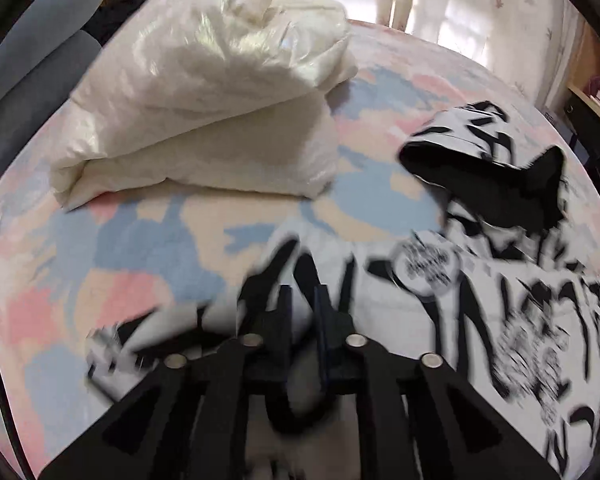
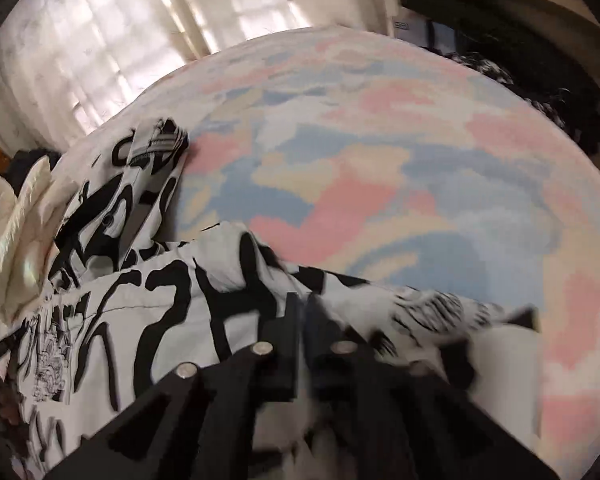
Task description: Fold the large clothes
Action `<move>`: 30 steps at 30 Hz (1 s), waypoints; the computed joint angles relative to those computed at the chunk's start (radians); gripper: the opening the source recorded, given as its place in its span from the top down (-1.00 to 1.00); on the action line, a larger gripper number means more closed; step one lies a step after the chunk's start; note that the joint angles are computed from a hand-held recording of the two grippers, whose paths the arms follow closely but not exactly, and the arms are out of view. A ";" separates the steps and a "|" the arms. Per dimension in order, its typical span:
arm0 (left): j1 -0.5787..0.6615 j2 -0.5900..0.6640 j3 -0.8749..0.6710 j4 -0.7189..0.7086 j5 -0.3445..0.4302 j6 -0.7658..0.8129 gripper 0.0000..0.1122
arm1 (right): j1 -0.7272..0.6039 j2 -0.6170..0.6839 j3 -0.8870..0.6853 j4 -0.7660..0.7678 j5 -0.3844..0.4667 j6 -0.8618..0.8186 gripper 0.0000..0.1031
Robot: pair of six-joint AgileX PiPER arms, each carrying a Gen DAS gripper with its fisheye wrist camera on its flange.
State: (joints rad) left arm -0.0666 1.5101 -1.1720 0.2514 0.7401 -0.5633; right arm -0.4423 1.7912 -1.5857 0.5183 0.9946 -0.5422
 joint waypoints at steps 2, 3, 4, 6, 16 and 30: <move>-0.079 -0.103 0.064 0.018 0.003 -0.039 0.62 | -0.021 -0.073 0.064 0.099 0.066 -0.079 0.56; -0.124 -0.146 0.091 0.059 0.017 -0.086 0.59 | -0.018 -0.116 0.105 0.131 0.087 -0.109 0.38; -0.188 -0.194 0.129 0.120 0.038 -0.159 0.57 | -0.010 -0.149 0.141 0.152 0.098 -0.133 0.19; -0.274 -0.258 0.198 0.212 0.076 -0.277 0.57 | 0.036 -0.218 0.240 0.178 0.096 -0.183 0.03; -0.185 -0.465 0.475 0.328 0.095 -0.426 0.85 | -0.108 -0.231 0.369 0.007 -0.152 -0.279 0.31; -0.125 -0.422 0.420 0.213 0.111 -0.274 0.81 | -0.264 -0.175 0.263 -0.026 -0.017 -0.271 0.49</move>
